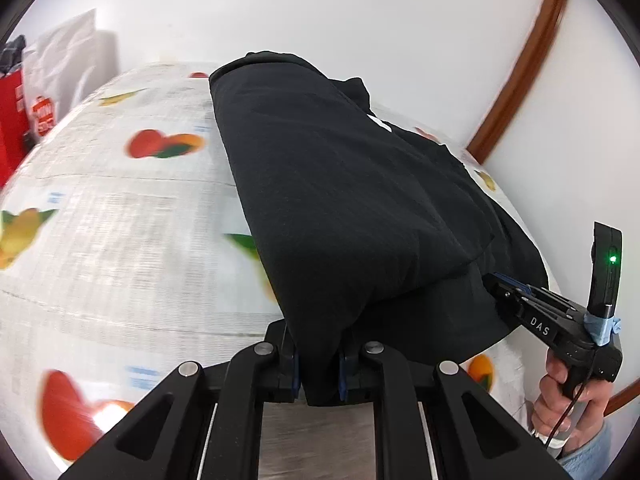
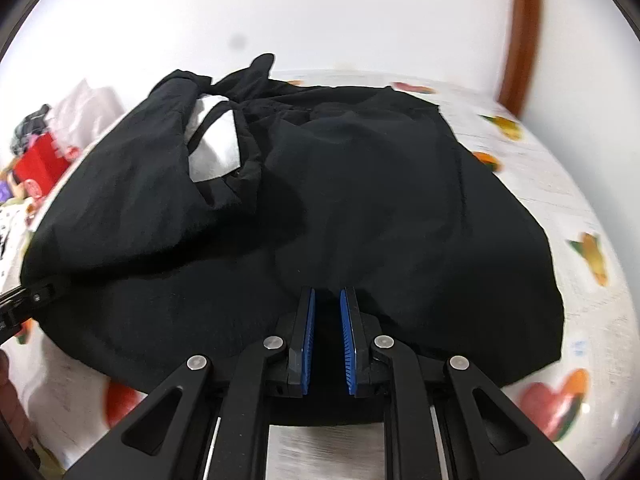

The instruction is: Fold large clothes

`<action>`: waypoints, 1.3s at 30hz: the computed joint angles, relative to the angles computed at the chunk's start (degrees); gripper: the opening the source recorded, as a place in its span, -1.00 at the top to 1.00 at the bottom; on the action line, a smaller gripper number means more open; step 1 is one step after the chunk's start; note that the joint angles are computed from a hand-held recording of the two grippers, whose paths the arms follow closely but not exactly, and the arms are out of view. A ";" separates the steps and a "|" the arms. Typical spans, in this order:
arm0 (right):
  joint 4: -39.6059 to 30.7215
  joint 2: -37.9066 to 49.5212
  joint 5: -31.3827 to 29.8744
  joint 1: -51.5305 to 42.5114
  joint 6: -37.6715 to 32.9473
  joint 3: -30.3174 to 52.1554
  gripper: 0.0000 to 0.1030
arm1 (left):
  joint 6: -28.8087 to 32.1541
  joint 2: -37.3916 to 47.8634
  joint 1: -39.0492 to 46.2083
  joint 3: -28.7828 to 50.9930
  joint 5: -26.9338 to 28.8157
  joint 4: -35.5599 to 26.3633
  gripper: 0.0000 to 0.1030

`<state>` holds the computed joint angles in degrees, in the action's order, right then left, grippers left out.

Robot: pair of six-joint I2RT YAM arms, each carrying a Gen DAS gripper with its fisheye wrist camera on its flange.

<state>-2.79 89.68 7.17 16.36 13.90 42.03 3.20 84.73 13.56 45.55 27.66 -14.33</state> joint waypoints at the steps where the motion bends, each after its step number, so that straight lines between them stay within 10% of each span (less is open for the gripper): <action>1: -0.88 0.94 -0.73 1.02 -0.25 1.53 0.71 | 1.51 0.55 1.87 0.66 1.02 -1.09 0.76; 5: -3.07 -0.32 -6.23 1.84 -0.05 4.31 0.66 | 8.77 3.02 8.47 3.21 5.36 -6.56 0.63; 9: -2.81 -0.70 -9.07 3.10 -1.95 7.36 -0.39 | 13.48 1.83 10.84 2.17 7.49 -8.95 0.42; 20: -4.99 12.50 -15.13 4.55 2.40 20.07 -0.42 | 15.41 0.21 9.46 1.37 9.31 -11.04 -0.27; 25: -2.76 15.94 -17.30 4.47 4.07 22.19 -0.06 | 12.99 -3.71 3.61 -2.99 -0.04 -4.50 -0.36; 29: -3.78 15.84 -18.34 4.72 2.29 23.90 0.71 | 11.46 -3.91 0.95 -3.19 -4.02 -3.23 -0.39; 39: 12.44 -16.60 -17.28 -1.39 1.77 -0.29 0.84 | 9.26 -3.97 -3.89 -2.64 -11.67 -2.42 -0.48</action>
<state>9.65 73.08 -10.11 14.97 15.67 41.74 12.46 80.76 9.67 42.91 15.99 -16.75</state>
